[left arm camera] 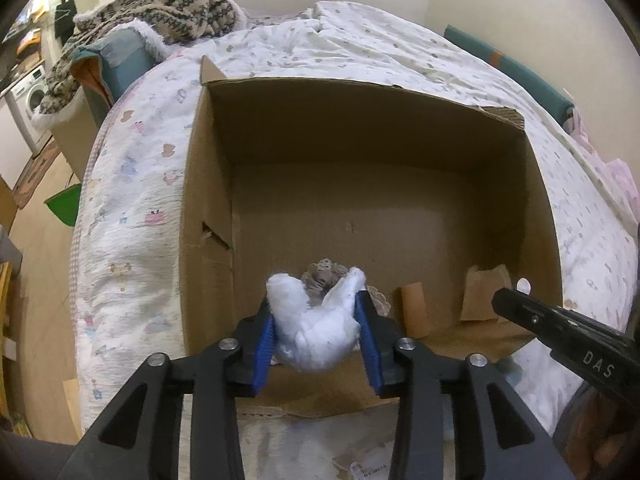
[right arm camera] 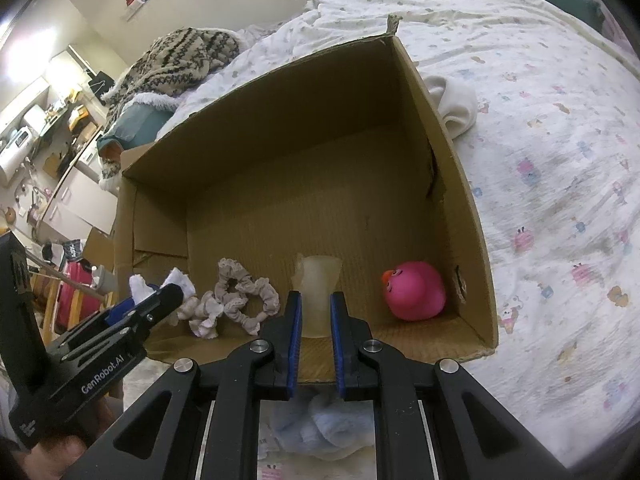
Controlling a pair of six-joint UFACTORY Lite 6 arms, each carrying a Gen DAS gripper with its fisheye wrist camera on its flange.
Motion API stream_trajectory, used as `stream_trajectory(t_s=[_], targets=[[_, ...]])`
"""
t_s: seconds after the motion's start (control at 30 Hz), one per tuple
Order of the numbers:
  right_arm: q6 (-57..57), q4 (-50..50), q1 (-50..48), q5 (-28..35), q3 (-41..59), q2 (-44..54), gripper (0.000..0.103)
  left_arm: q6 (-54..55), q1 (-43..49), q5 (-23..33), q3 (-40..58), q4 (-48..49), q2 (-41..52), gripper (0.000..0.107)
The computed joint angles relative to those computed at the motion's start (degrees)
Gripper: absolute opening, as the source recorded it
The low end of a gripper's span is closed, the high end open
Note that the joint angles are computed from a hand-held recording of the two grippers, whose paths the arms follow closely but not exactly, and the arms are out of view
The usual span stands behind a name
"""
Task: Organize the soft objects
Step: 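Carry both items over the box and open both grippers to drop them, then move the right gripper to the light-blue fluffy item and grasp it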
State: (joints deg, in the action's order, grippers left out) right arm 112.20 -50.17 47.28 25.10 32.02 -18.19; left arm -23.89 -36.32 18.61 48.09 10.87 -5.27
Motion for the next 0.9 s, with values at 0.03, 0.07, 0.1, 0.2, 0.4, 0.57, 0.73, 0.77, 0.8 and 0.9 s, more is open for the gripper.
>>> stream_trajectory(t_s=[0.03, 0.07, 0.1, 0.2, 0.4, 0.57, 0.73, 0.77, 0.8, 0.9], targets=[[0.25, -0.13, 0.06, 0.01, 0.07, 0.1, 0.014, -1.51, -0.47, -0.03, -0.17, 1.55, -0.21, 0.042], [0.52, -0.21, -0.07, -0.29, -0.05, 0.05, 0.014, -2.32, -0.63, -0.16, -0.3, 2.46, -0.34, 0.044], [0.68, -0.19, -0.1, -0.34, -0.08, 0.02, 0.014, -2.83, -0.8, -0.29, -0.48, 3.0, -0.58, 0.044], [1.23, -0.58, -0.42, -0.81, -0.45, -0.31, 0.014, -1.24, -1.0, -0.17, -0.42, 1.69, -0.61, 0.052], [3.73, -1.93, -0.3, -0.18, -1.86, -2.93, 0.037, -0.03, -1.14, 0.85, 0.26, -0.01, -0.61, 0.065], [10.52, -7.69, 2.86, 4.9, -2.14, -5.02, 0.078, -2.76, -1.18, 1.2, 0.15, 2.26, -0.86, 0.065], [7.98, -5.23, 1.13, 2.28, -2.4, -4.48, 0.078, -4.42, -1.34, 1.74, 0.22, 3.76, -0.86, 0.065], [7.75, -5.04, 1.08, 2.31, -2.36, -4.42, 0.078, -5.17, -1.43, 1.88, 0.27, 4.56, -0.8, 0.065], [7.27, -4.8, 0.84, 2.32, -2.32, -4.53, 0.078, -6.24, -1.57, 2.04, 0.33, 5.68, -0.7, 0.065], [6.69, -4.57, 0.45, 2.5, -1.95, -4.46, 0.078, -7.54, -1.67, 2.35, 0.42, 6.94, -0.76, 0.065]])
